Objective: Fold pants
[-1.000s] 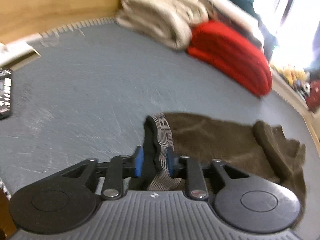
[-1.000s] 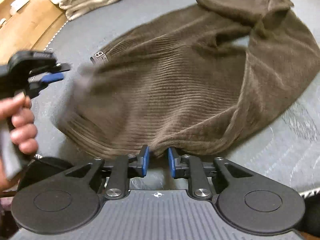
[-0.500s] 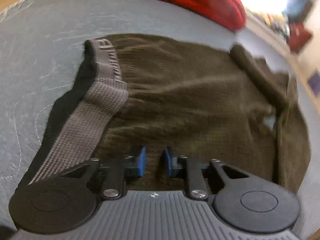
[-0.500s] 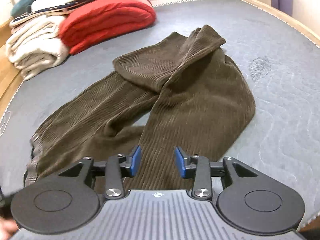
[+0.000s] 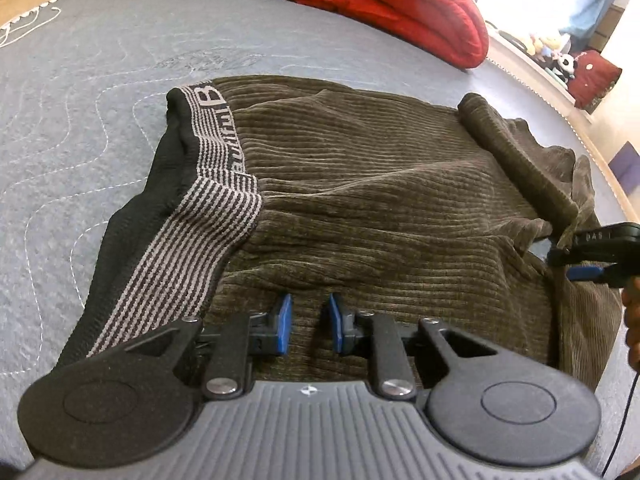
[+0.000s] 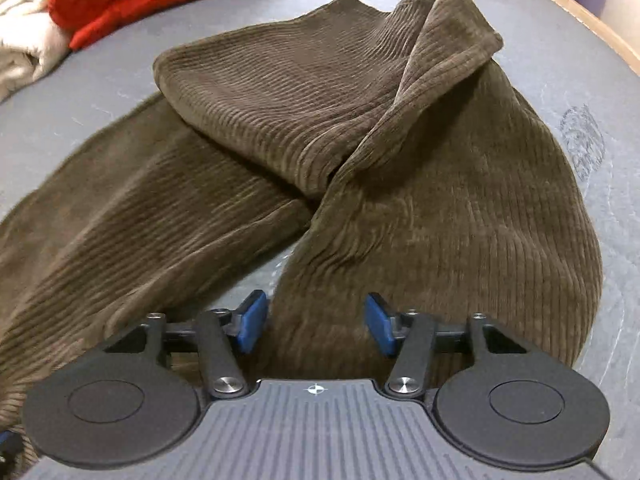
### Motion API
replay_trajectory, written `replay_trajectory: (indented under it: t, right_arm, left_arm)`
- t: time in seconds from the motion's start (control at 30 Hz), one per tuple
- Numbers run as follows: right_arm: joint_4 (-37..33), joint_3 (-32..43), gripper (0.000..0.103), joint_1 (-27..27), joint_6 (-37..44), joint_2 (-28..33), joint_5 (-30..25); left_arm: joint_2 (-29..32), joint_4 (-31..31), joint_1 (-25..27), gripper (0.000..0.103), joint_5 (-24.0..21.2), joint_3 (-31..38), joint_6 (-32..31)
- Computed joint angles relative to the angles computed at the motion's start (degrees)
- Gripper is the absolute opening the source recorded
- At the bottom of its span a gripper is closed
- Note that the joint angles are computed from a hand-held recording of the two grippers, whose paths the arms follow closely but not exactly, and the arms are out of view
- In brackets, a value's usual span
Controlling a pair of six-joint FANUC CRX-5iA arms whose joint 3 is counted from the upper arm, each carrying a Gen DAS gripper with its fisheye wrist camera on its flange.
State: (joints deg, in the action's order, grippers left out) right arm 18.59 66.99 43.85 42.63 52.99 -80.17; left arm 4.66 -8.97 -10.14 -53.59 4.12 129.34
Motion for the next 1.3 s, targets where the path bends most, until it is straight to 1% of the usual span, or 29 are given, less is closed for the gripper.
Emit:
replay_trajectory:
  t: [0.03,0.07,0.1,0.17,0.27,0.33,0.4,0.47,0.53,0.57,0.63,0.67,0.7,0.73,0.8,0.87,0.9,0.93,0.97,1.0,1.03,1.07,1.1,1.17,1.23,1.3]
  right_arm:
    - [-0.3,0.2,0.032,-0.2,1.7,-0.1,-0.3]
    - [-1.4,-1.7,0.010,-0.5,3.5,-1.6,0.6]
    - [-2.1,-6.0,0.007,-0.7,4.4,-4.5,3.1]
    - [0.0,-17.1,0.007,-0.6,4.3,-11.7,8.1]
    - [1.7,-33.4,0.006,-1.3,2.3,-23.1,13.7]
    - [3.6,-43.8,0.006,-1.7,0.2,-30.8,16.1]
    - [2.9,-53.1,0.006,-2.1,-2.6,-38.5,17.0]
    - [-0.1,-59.5,0.006,-2.1,-3.4,-44.4,15.8]
    - [-5.6,-63.3,0.006,-2.4,-1.9,-48.3,13.9]
    - [-8.0,-64.7,0.006,-2.4,-1.2,-49.7,13.1]
    - [-10.2,-67.8,0.007,-2.5,0.2,-52.7,15.7]
    - [-10.4,-69.0,0.009,-2.6,0.4,-53.9,17.4]
    - [-10.3,-70.1,0.009,-3.2,0.1,-55.0,19.4]
    - [-9.6,-71.4,0.010,-3.7,-1.1,-56.1,21.5]
    - [-9.5,-73.0,0.018,-6.3,-3.0,-57.5,26.0]
    - [-8.7,-73.0,0.021,-8.4,-4.0,-57.4,29.6]
    - [-8.4,-72.6,0.023,-9.5,-3.5,-56.7,31.5]
    - [-8.3,-72.0,0.024,-10.5,-2.6,-55.9,33.2]
    - [-8.6,-70.7,0.024,-11.4,-0.9,-54.6,35.0]
    - [-9.3,-69.0,0.028,-12.3,1.4,-53.0,36.1]
    - [-10.4,-66.9,0.030,-13.1,3.9,-51.0,37.1]
    - [-11.4,-65.0,0.034,-13.7,6.2,-49.0,37.9]
    - [-12.5,-62.8,0.037,-14.3,8.3,-46.8,38.6]
    - [-14.1,-58.9,0.041,-14.8,9.8,-42.3,39.2]
    - [-17.6,-52.3,0.044,-15.9,10.8,-36.8,36.4]
    - [-17.3,-48.4,0.048,-15.8,10.2,-33.3,34.1]
  left_arm:
    - [0.0,-0.3,-0.1,0.023,0.0,0.0,0.3]
    - [0.0,0.0,0.0,0.023,-0.1,0.0,0.2]
    - [0.1,-0.1,0.0,0.023,0.0,0.2,0.1]
    - [0.2,-0.3,-0.2,0.023,-0.3,0.4,0.4]
    - [0.2,-0.6,-0.4,0.023,-0.7,0.6,0.6]
    - [0.3,-1.0,-0.7,0.024,-1.2,1.0,0.9]
    - [0.7,-1.5,-1.0,0.024,-1.8,1.6,1.1]
    - [1.3,-2.4,-1.6,0.027,-3.1,2.8,1.8]
    - [1.9,-3.6,-2.5,0.035,-3.8,3.9,2.2]
    - [2.2,-4.4,-3.1,0.036,-4.3,4.4,2.3]
    - [2.6,-6.2,-4.3,0.042,-4.9,5.4,1.7]
    - [2.8,-7.3,-5.0,0.042,-5.3,5.8,1.6]
    - [2.7,-8.7,-5.9,0.042,-5.5,6.1,1.4]
    - [2.4,-9.3,-6.4,0.042,-4.7,5.7,1.2]
    - [1.2,-9.5,-7.1,0.042,-1.9,4.3,-0.2]
    - [0.2,-9.2,-7.8,0.041,1.8,2.6,-3.1]
    - [-0.2,-7.6,-7.5,0.036,3.4,1.7,-5.3]
    - [-0.4,-3.5,-6.6,0.029,5.4,0.1,-10.0]
    - [0.5,1.1,-5.8,0.029,4.8,-0.2,-14.7]
    - [2.2,2.7,-6.2,0.029,2.9,0.3,-16.6]
    - [1.9,1.3,-7.1,0.030,4.0,0.0,-18.8]
    - [2.6,-3.0,-8.9,0.030,2.5,1.8,-17.9]
    - [2.8,-4.4,-9.6,0.031,2.0,2.2,-17.2]
    - [2.1,-4.0,-9.2,0.030,3.2,1.0,-16.6]
    - [1.7,-3.5,-8.9,0.030,3.9,0.2,-15.5]
    - [1.7,-4.8,-9.5,0.030,3.6,0.5,-14.7]
